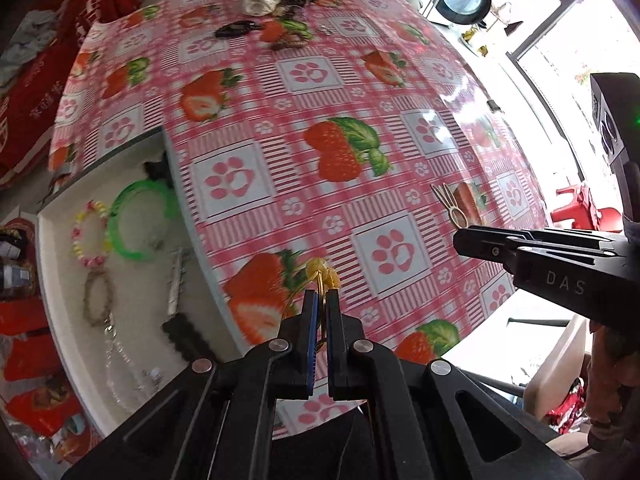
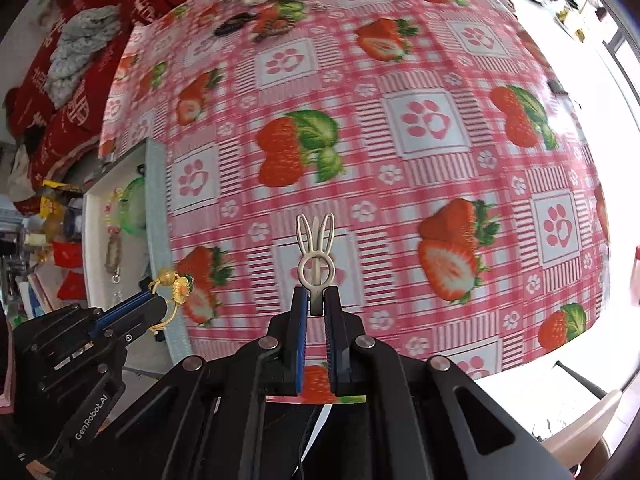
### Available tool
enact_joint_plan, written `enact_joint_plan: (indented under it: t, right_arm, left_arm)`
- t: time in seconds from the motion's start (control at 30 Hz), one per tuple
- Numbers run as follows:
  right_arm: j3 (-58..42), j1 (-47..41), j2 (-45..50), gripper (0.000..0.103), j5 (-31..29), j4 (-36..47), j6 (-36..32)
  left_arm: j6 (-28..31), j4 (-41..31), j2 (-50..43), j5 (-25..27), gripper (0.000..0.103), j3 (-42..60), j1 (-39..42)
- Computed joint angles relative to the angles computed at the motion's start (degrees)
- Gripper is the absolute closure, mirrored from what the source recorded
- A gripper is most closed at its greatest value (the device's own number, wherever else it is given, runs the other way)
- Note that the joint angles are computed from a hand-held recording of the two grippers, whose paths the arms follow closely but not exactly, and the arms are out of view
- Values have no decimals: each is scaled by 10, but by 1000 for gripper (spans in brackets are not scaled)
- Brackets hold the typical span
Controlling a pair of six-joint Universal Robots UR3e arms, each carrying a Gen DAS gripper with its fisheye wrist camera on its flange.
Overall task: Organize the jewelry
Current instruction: 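Carry the yellow hair tie with the left tool while the right tool carries the bunny clip over the tray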
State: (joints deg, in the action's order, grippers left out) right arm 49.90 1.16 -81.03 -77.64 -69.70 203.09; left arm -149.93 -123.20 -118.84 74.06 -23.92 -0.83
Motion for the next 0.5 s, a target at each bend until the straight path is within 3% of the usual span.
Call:
enact_joint_plan:
  t: [0.5]
  right_arm:
    - [-264, 107, 158, 94, -18, 73, 50]
  left_arm:
    - [57, 36, 94, -11, 93, -127, 100]
